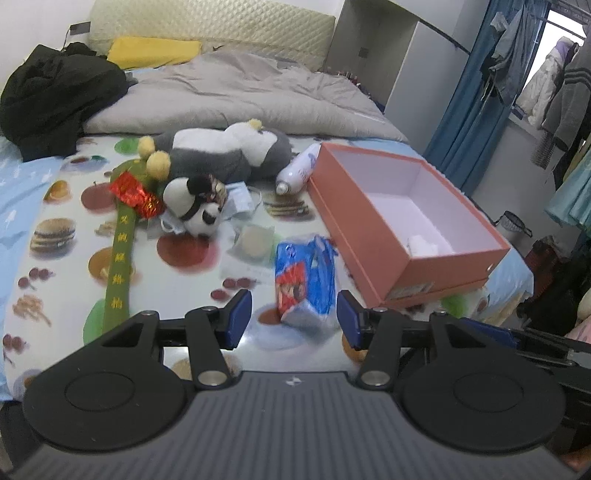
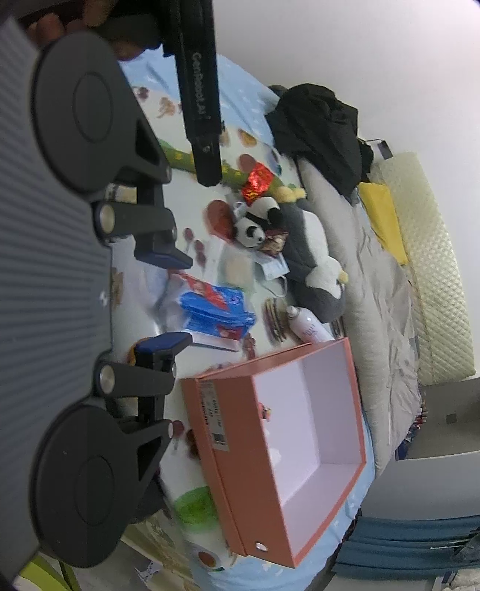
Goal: Organize soft objects
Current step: 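Withdraw the left gripper toward the clear bag while the right gripper moves to the blue tissue packet, then grasp the clear plastic bag with the left gripper while the right gripper grasps the blue tissue packet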
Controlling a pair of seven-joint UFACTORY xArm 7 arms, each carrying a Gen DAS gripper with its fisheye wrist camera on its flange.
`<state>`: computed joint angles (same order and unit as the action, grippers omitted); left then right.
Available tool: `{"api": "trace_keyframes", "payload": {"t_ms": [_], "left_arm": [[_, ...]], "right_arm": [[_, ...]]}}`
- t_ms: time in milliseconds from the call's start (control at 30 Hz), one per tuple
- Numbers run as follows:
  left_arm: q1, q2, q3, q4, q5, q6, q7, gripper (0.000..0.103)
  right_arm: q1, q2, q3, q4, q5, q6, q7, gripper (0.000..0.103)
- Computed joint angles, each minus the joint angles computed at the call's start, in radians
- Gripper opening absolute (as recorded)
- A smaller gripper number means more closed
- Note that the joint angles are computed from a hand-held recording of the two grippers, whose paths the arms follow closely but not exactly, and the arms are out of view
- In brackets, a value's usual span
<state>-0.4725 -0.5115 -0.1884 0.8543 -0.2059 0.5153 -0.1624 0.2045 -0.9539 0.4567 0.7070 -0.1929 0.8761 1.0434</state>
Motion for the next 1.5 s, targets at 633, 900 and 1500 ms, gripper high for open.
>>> {"api": "trace_keyframes", "payload": {"t_ms": [633, 900, 1500], "left_arm": [[0.049, 0.134, 0.014, -0.011, 0.042, -0.096, -0.025, 0.064], [0.075, 0.319, 0.021, 0.087, 0.055, -0.147, 0.007, 0.067], [0.093, 0.738, -0.01, 0.43, 0.065, -0.168, 0.058, 0.07]], "right_arm": [[0.022, 0.106, -0.021, -0.069, -0.003, -0.159, 0.003, 0.056], [-0.026, 0.231, -0.04, -0.078, -0.053, -0.264, 0.015, 0.056], [-0.122, 0.474, -0.101, -0.035, -0.204, -0.411, 0.033, 0.056]]}}
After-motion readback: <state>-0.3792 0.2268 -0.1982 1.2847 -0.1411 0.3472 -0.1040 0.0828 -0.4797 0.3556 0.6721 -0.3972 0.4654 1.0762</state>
